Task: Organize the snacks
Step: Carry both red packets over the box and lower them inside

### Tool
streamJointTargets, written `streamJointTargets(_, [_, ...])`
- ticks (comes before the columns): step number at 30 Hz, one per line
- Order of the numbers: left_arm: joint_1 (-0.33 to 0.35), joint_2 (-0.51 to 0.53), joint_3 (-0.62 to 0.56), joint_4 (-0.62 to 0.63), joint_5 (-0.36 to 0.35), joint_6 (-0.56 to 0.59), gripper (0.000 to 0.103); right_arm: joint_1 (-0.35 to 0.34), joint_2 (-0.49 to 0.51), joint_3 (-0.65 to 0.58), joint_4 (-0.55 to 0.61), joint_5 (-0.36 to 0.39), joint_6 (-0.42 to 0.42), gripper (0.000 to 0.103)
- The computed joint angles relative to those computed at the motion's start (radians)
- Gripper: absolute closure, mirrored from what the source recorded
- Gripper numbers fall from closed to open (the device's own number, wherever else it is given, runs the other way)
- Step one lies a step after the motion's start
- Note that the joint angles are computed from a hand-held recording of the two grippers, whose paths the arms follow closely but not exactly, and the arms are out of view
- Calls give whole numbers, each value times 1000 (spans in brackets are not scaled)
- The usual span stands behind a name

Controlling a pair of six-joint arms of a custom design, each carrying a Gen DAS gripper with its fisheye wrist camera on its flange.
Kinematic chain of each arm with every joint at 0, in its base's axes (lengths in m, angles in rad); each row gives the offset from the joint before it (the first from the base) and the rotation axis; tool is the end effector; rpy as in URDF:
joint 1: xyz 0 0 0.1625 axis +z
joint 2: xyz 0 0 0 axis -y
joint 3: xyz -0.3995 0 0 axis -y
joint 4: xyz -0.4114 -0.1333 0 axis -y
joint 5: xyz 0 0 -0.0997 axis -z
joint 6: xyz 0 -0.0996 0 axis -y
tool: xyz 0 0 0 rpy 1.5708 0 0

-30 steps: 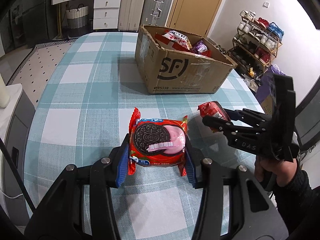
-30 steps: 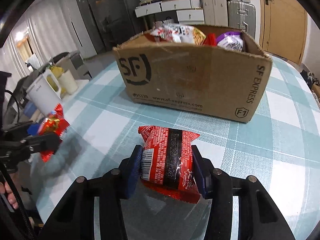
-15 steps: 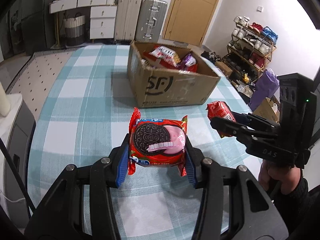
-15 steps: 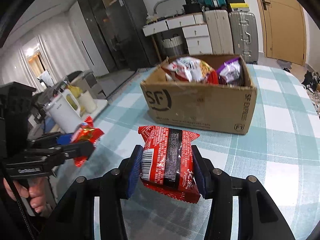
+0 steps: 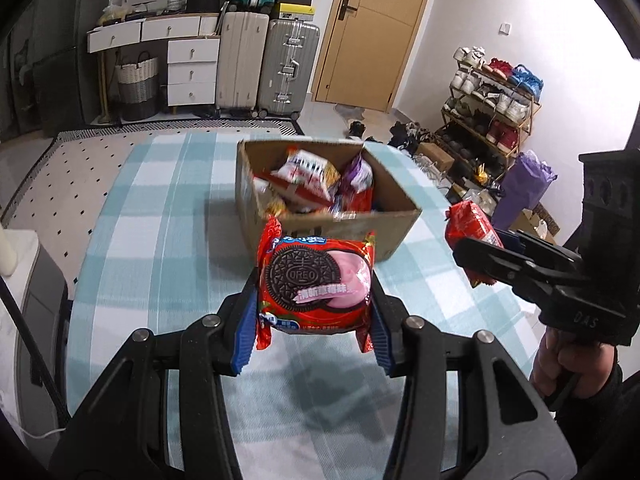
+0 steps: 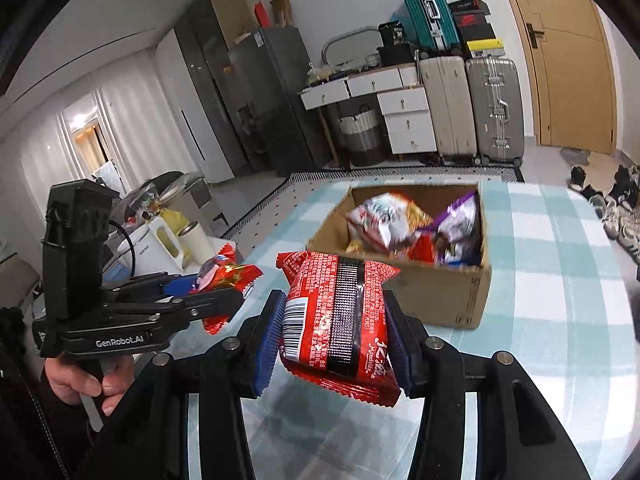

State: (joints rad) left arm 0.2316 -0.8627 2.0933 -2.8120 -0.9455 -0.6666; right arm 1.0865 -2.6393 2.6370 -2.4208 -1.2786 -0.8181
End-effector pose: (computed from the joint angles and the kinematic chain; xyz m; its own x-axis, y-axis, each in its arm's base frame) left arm -0.4404 -0.3007 -0.0016 -0.7528 0.4772 -0.4535 0.6461 0.6674 -0.3702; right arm 0.0509 -0.2512 0.3681 -0.8720 -0.2516 0.4198 -0.4827 0.5836 -0.6530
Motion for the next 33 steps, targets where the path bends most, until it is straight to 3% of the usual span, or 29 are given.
streamJointTargets(6, [23,29,-95,45,11,75,59,120,116,-59,-102,-78,42,55])
streamJointTargets(18, [96,127,-308,112,-5,196,59,225,341,-189,-225,-148,115,55])
streamJointTargets(26, [168,212,-469,151,-67,270,59,256,482,-272,-293,-194,132,55])
streamJointTargets(33, [214,294,-592,181,-97,332,59,235,584,-332,-324,-210,145,55])
